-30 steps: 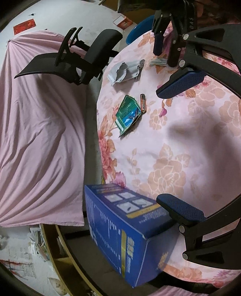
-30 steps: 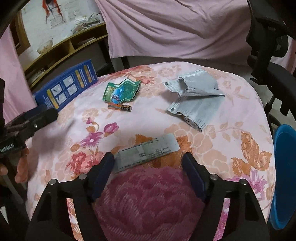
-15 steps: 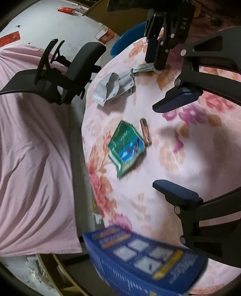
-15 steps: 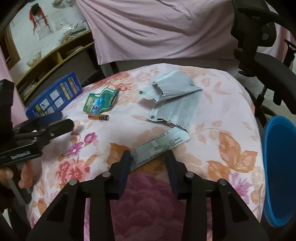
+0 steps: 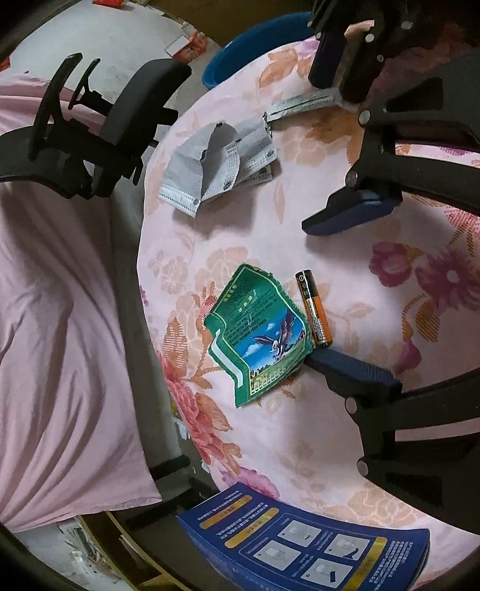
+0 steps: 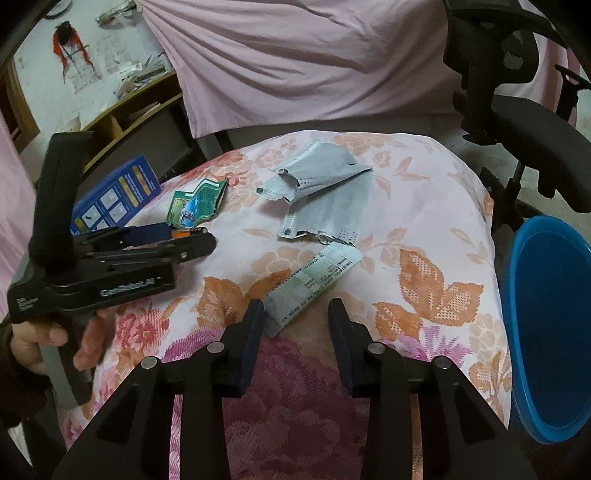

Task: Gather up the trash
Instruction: 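Grasp the orange battery with the left tool while the right tool grasps the white paper strip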

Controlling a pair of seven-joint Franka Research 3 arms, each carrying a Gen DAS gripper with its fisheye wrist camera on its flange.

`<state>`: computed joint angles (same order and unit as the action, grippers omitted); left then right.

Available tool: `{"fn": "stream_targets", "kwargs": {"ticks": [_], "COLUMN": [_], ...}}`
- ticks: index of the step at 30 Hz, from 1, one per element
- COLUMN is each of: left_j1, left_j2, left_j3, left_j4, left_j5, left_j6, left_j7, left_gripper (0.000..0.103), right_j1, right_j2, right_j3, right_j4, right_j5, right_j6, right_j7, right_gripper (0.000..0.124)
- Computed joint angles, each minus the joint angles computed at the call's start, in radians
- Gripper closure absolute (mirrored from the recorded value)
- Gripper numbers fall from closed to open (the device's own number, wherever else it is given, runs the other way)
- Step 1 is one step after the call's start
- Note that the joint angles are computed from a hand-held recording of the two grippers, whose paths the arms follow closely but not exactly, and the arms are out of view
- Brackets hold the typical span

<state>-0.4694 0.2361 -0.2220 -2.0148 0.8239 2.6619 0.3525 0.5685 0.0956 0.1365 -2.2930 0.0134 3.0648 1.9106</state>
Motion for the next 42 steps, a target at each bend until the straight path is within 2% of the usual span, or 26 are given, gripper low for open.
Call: {"fn": "stream_targets", "kwargs": {"ticks": [2, 7, 13, 15, 18, 21, 24, 28, 31, 33, 35, 39, 42], "left_j1": [-0.005, -0.022, -0.029, -0.023, 0.0, 0.012, 0.023, 0.036, 0.038, 0.036, 0.038, 0.04, 0.039], "left_j2": [0.006, 0.02, 0.016, -0.003, -0.06, -0.11, -0.145, -0.159, -0.164, -0.161, -0.163, -0.17, -0.175], "left_j3": [0.001, 0.006, -0.002, -0.007, -0.014, -0.018, -0.029, -0.044, -0.051, -0.056, -0.057, -0.058, -0.061], "left_j4": [0.008, 0.035, 0.037, 0.01, -0.073, -0.138, -0.179, -0.195, -0.199, -0.194, -0.196, -0.202, -0.205], "left_j5": [0.005, 0.025, 0.043, 0.039, 0.031, 0.054, 0.082, 0.086, 0.091, 0.098, 0.1, 0.105, 0.121], "left_j6": [-0.017, -0.076, -0.111, -0.09, 0.006, 0.062, 0.081, 0.078, 0.074, 0.062, 0.063, 0.064, 0.067], "left_j7": [-0.006, -0.047, -0.051, -0.051, -0.06, -0.085, -0.108, -0.124, -0.134, -0.138, -0.137, -0.138, -0.151], "left_gripper": [0.051, 0.066, 0.066, 0.066, 0.066, 0.066, 0.066, 0.066, 0.066, 0.066, 0.066, 0.066, 0.066], "right_j1": [-0.006, -0.006, -0.009, -0.005, 0.008, 0.034, 0.046, 0.041, 0.072, 0.096, 0.1, 0.058, 0.03], "right_j2": [-0.001, -0.003, -0.003, -0.006, -0.012, -0.016, -0.013, 0.018, 0.049, 0.059, 0.059, 0.044, 0.028], "right_j3": [0.008, 0.009, 0.015, 0.011, -0.005, -0.047, -0.078, -0.08, -0.111, -0.132, -0.134, -0.092, -0.066], "right_j4": [-0.003, -0.005, -0.006, -0.008, -0.014, -0.017, -0.01, 0.023, 0.07, 0.098, 0.108, 0.085, 0.057], "right_j5": [0.019, 0.034, 0.054, 0.041, -0.011, -0.143, -0.273, -0.29, -0.337, -0.41, -0.469, -0.456, -0.408], "right_j6": [0.002, 0.002, 0.0, -0.006, -0.008, -0.004, 0.008, 0.013, -0.035, -0.083, -0.113, -0.101, -0.075], "right_j7": [-0.015, -0.026, -0.046, -0.041, 0.002, 0.124, 0.265, 0.323, 0.38, 0.429, 0.463, 0.427, 0.38], "right_gripper": [0.091, 0.091, 0.091, 0.09, 0.089, 0.082, 0.075, 0.075, 0.075, 0.076, 0.085, 0.093, 0.105]}}
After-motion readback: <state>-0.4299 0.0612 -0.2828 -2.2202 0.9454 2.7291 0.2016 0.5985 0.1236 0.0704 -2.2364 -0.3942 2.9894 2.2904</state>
